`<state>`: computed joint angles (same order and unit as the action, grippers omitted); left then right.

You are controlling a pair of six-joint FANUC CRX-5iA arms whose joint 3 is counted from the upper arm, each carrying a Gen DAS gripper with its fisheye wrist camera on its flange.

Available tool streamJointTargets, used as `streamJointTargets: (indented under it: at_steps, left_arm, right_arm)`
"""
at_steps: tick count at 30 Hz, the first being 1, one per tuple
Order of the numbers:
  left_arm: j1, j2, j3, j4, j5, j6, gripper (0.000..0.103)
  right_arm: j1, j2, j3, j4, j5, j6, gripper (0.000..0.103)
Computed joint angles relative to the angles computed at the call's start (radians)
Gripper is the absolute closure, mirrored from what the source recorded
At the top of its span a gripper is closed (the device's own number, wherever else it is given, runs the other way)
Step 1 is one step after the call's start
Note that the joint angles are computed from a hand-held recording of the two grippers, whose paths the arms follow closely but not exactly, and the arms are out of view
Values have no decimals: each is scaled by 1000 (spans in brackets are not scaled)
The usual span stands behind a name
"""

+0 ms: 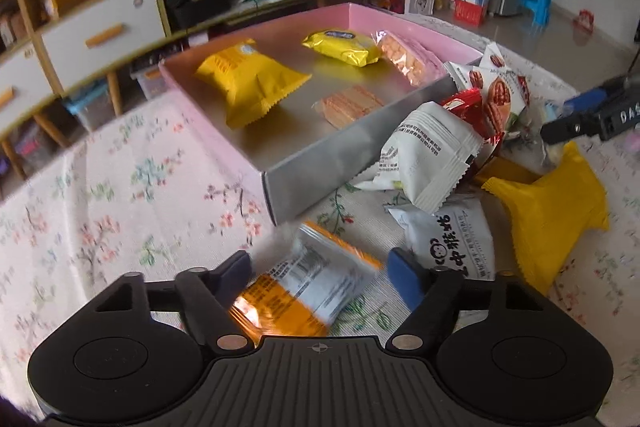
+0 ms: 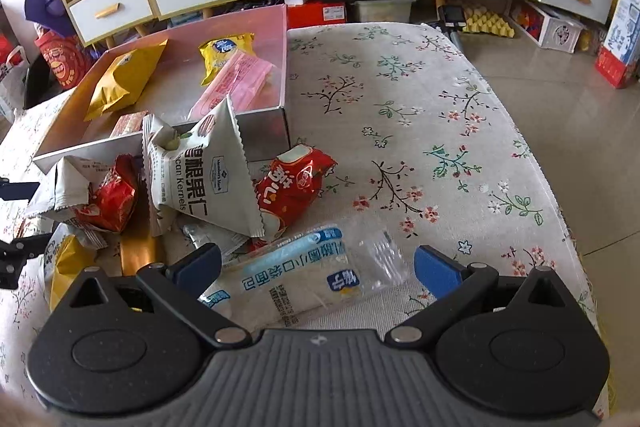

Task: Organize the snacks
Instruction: 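Move the left tool toward the orange packet while the right tool approaches the pile, then grasp the orange packet with the left tool while the right tool grasps the clear white bar packet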

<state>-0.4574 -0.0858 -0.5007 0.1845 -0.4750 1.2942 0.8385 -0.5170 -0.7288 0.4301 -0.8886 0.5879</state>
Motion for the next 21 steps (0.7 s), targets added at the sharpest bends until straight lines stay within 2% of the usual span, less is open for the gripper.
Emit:
streamJointTargets:
  at_steps: [3, 10, 15, 19, 21]
  left_arm:
    - [-6, -23, -10, -35, -7, 68, 39]
    - [-93, -51, 60, -313, -105, 480, 58]
    - [-181, -44, 124, -473, -208, 750, 59]
    - [-232, -30, 170, -517, -304, 861, 59]
    - [-250, -28, 180, -543, -321, 919, 58]
  right_arm:
    - [-3, -7, 8, -24, -10, 30, 0]
    - [-9, -37, 17, -83, -34, 134, 1]
    - [-6, -67, 11, -96, -58, 190, 2]
    - [-10, -87, 3, -88, -78, 200, 3]
    - [-15, -96, 1, -88, -81, 193, 4]
